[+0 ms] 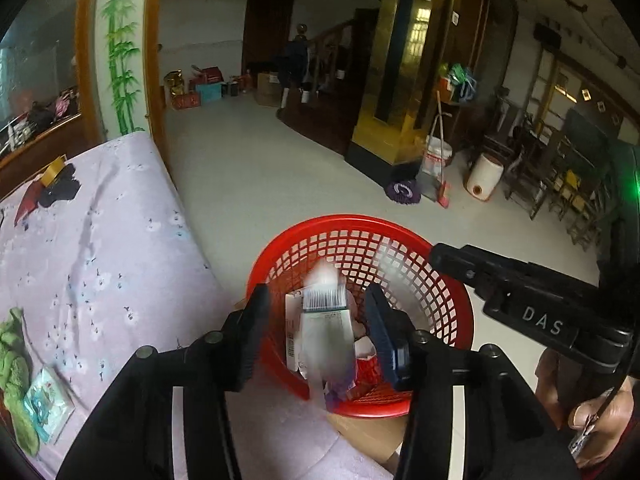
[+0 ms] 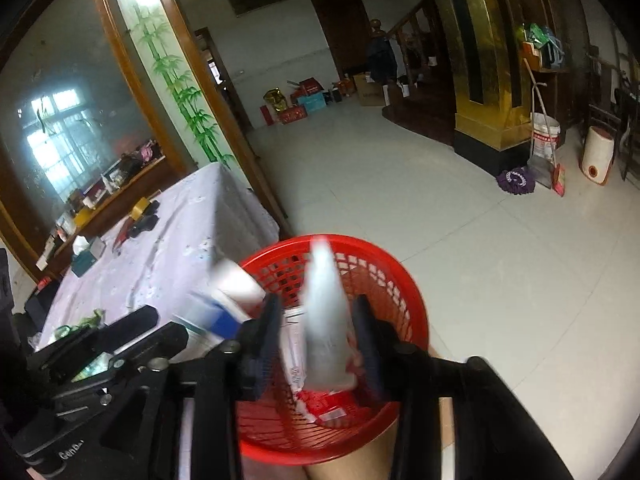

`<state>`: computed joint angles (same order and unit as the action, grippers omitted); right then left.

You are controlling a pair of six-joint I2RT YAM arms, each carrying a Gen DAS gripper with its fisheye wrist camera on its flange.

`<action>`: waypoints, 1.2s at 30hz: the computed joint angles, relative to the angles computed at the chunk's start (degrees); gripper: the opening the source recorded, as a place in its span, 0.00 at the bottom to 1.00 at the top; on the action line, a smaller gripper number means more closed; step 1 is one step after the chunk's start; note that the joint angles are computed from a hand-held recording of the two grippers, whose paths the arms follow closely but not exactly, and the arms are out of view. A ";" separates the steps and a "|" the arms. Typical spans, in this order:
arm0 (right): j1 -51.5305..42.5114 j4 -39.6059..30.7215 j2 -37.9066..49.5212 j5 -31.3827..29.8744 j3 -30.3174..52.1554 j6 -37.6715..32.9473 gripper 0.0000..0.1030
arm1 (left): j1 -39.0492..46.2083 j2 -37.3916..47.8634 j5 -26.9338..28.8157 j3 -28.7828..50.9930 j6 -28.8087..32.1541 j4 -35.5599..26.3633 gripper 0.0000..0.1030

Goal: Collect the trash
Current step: 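Open both tools over the red basket to drop the box and bottle, then return both tools to the table and grasp the white paper bag with the left tool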

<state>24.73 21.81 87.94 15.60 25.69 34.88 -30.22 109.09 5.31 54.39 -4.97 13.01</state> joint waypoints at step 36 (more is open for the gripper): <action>37.93 -9.85 24.99 9.16 34.34 -0.12 0.58 | 69.69 -22.97 23.32 -20.75 36.56 -3.01 0.78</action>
<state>62.66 11.96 112.93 24.76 60.03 34.76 39.47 86.12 28.64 33.64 31.59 10.00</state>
